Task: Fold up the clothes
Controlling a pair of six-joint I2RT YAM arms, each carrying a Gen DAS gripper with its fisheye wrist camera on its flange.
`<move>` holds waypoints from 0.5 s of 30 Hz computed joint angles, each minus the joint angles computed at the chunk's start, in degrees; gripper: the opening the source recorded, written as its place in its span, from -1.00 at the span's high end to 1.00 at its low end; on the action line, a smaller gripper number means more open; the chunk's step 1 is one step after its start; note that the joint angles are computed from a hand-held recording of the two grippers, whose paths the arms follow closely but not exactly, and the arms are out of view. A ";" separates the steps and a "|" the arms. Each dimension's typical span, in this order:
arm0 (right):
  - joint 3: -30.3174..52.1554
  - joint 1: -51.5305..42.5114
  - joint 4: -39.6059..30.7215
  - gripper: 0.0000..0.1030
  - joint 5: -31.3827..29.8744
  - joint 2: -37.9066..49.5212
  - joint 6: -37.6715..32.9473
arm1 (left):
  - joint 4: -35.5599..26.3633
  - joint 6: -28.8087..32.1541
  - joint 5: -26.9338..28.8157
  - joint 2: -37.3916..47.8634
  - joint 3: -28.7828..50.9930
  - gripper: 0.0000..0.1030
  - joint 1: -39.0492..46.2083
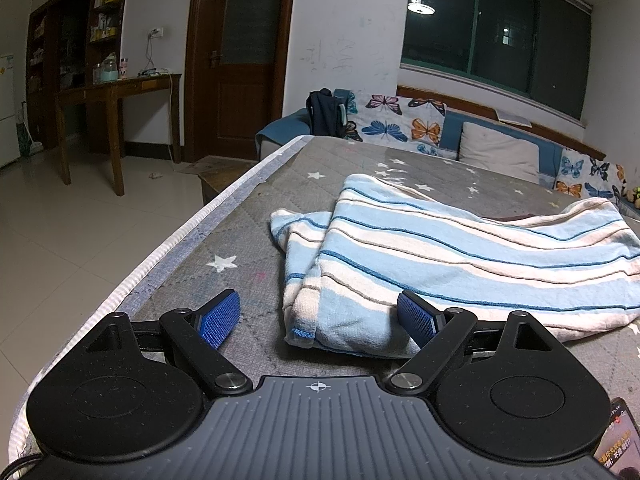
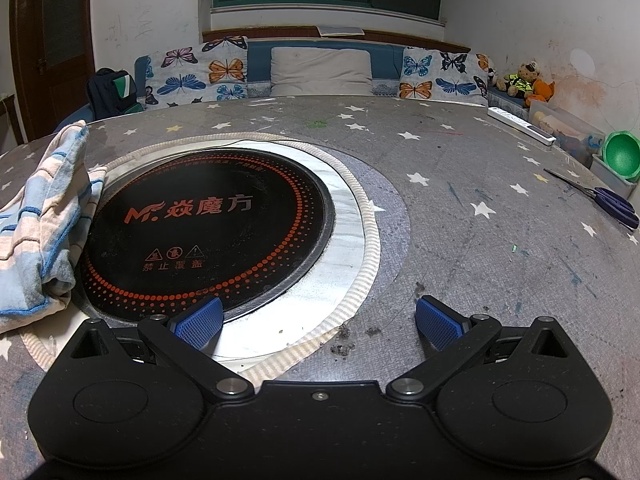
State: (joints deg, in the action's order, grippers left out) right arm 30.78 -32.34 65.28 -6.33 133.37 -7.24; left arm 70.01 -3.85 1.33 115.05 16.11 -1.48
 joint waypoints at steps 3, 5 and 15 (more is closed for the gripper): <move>0.17 -0.19 -0.13 -1.00 -0.16 0.05 -0.12 | 0.02 0.07 0.06 0.03 0.00 -0.68 0.09; 0.28 -0.33 -0.23 -1.00 -0.26 0.08 -0.20 | -0.10 0.07 0.01 -0.04 0.04 -0.68 0.10; 0.84 -0.99 -0.70 -1.00 -0.79 0.22 -0.60 | -0.12 0.10 0.25 0.00 0.05 -0.68 0.39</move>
State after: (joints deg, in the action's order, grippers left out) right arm 31.63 -33.33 64.58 -7.11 133.60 -7.84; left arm 69.89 -3.75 1.58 115.05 16.16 -1.09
